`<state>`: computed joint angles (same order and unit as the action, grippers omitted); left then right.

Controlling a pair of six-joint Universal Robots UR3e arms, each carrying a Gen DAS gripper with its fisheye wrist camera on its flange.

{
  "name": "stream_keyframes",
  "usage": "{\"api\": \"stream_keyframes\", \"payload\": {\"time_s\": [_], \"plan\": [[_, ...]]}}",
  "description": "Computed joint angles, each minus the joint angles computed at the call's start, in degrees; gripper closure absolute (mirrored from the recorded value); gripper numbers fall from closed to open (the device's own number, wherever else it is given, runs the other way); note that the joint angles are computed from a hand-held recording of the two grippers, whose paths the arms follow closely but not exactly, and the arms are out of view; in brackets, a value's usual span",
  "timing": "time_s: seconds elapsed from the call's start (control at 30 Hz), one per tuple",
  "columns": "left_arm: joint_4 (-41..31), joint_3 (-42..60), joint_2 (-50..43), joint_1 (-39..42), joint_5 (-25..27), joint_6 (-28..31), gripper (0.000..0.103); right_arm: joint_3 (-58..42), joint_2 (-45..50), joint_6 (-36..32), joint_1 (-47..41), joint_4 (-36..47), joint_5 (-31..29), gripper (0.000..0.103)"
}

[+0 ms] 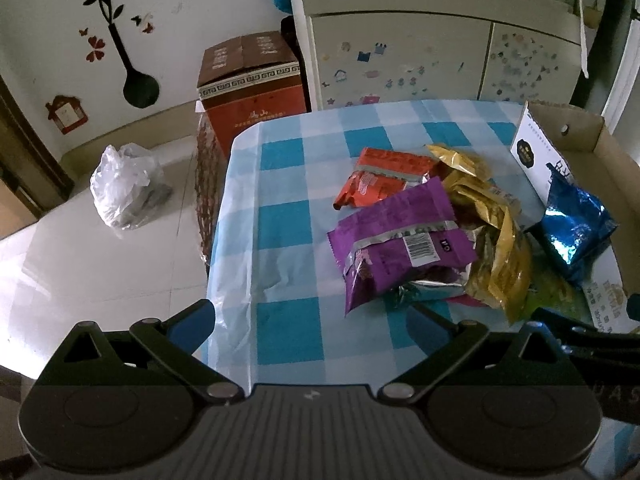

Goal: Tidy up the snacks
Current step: 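Move both tools toward the pile of snack bags on the table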

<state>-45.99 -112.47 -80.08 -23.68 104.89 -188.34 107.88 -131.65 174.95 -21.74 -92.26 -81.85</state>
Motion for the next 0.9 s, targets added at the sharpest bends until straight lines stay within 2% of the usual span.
{"api": "stream_keyframes", "payload": {"time_s": [0.43,0.9], "plan": [[-1.03,1.09,-1.22,-1.36,1.86,-0.15,0.000,-0.04,1.69,1.86,3.31,-1.97,-2.99,0.001],[-1.28,1.30,-1.48,-1.96,3.13,-0.60,0.000,0.48,1.51,1.91,3.46,-2.54,-2.94,0.001]]}}
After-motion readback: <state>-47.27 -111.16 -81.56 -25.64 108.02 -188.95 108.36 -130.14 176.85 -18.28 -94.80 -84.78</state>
